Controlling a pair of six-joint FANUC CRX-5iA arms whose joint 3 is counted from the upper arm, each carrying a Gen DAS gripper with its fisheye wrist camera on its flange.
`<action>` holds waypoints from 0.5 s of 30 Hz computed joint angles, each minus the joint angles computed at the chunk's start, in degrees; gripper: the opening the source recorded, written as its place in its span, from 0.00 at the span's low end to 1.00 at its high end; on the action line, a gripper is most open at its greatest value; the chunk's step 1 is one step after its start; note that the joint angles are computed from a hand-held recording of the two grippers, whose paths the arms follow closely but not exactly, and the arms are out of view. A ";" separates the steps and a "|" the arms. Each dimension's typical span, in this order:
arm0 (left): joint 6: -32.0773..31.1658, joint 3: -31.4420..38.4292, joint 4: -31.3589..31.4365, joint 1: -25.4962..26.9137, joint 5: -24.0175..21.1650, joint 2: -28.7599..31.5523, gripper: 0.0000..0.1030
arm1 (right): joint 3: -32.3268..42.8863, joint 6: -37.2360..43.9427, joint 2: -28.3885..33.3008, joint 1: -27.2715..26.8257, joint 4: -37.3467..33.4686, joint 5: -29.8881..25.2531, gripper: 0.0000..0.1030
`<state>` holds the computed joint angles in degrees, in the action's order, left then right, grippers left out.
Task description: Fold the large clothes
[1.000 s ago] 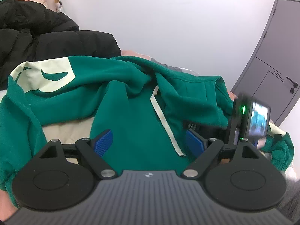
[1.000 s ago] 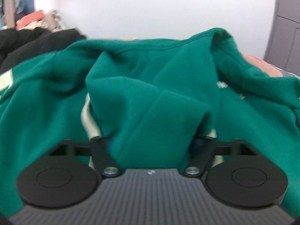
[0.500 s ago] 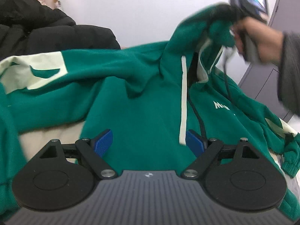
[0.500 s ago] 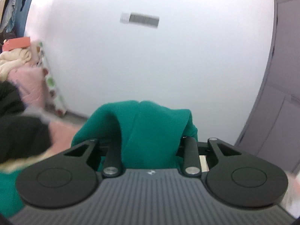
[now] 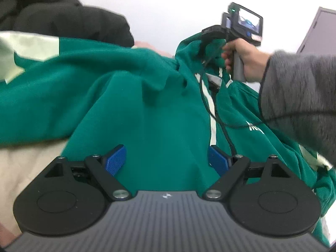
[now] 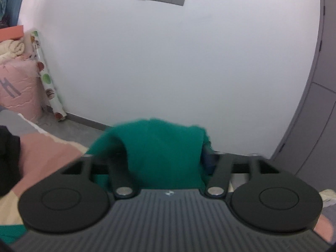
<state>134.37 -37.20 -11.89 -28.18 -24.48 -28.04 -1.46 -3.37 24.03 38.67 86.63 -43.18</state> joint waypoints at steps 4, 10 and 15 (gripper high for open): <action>-0.11 1.03 -1.00 -0.69 -0.51 0.95 0.86 | -6.99 -12.16 -4.26 -2.85 9.26 5.09 0.82; -4.92 -0.50 4.36 0.49 -1.03 -1.41 0.86 | -18.32 -12.73 -15.62 -1.92 7.34 5.62 0.82; -0.58 1.43 1.05 -0.93 -7.11 -4.87 0.86 | -30.22 -12.11 -29.75 4.22 -3.62 2.45 0.82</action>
<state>133.79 -35.77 -10.84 -29.11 -31.59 -32.91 -31.68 -15.48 -5.71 42.90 83.01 -40.74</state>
